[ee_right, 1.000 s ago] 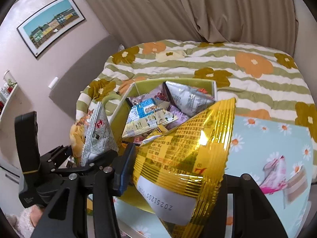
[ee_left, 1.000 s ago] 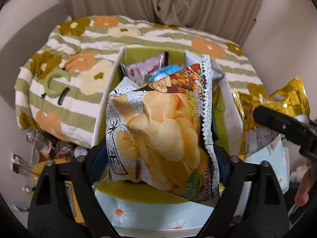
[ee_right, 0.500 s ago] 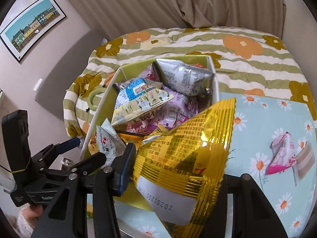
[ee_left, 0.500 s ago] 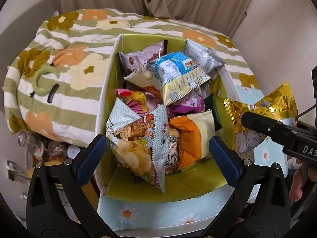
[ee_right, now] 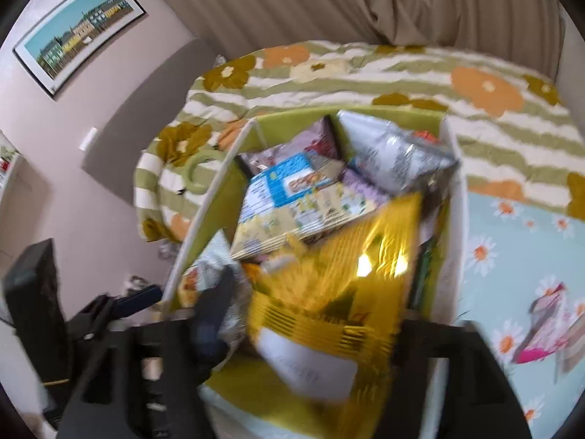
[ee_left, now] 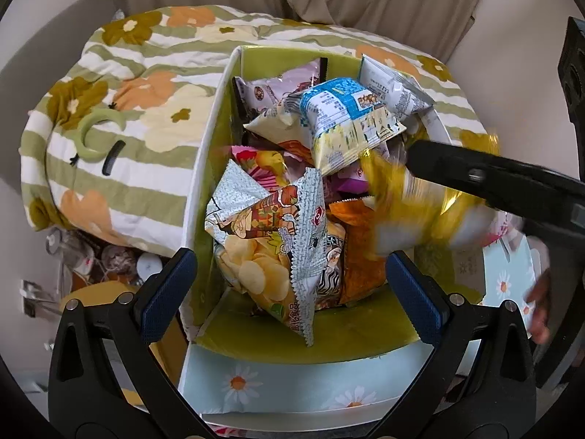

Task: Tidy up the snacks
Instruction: 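Drop the potato-chip bag into the box with the left tool while the right tool drops the gold wrapper, then move both tools back over the last two snacks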

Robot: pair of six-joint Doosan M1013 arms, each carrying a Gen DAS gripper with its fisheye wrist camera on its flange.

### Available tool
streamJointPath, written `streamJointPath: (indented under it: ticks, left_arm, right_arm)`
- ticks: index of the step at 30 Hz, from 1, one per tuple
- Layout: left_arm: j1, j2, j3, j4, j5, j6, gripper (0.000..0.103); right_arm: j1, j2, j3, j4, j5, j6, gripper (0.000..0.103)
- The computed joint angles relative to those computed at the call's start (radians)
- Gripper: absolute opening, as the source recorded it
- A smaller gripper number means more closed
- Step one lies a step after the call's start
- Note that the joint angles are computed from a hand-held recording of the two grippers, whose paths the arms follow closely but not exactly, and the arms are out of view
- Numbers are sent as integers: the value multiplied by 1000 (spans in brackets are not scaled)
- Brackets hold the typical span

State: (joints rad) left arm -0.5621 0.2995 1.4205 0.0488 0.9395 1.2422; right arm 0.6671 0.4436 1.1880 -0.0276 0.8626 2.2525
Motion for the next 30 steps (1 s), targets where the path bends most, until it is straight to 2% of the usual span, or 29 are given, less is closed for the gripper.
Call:
streamJointPath:
  ticks: [2, 4, 7, 21, 25, 30]
  left_arm:
    - [-1, -1, 1, 7, 3, -3, 102]
    - [0, -4, 4, 9, 5, -5, 102]
    - [4, -7, 6, 1, 6, -5, 102]
    - [-1, -62, 17, 38, -16, -2, 102]
    - [-7, -83, 20, 17, -49, 46, 102]
    - [-24, -85, -5, -72, -77, 148, 102]
  right_arm:
    - [2, -12, 20, -22, -34, 12, 102]
    - [2, -28, 46, -35, -68, 35, 102]
    - [3, -41, 65, -58, -81, 60, 102]
    - [44, -77, 61, -206, -22, 174, 102]
    - [69, -107, 77, -301, -1, 255, 102]
    - [95, -159, 125, -430, 42, 403, 102]
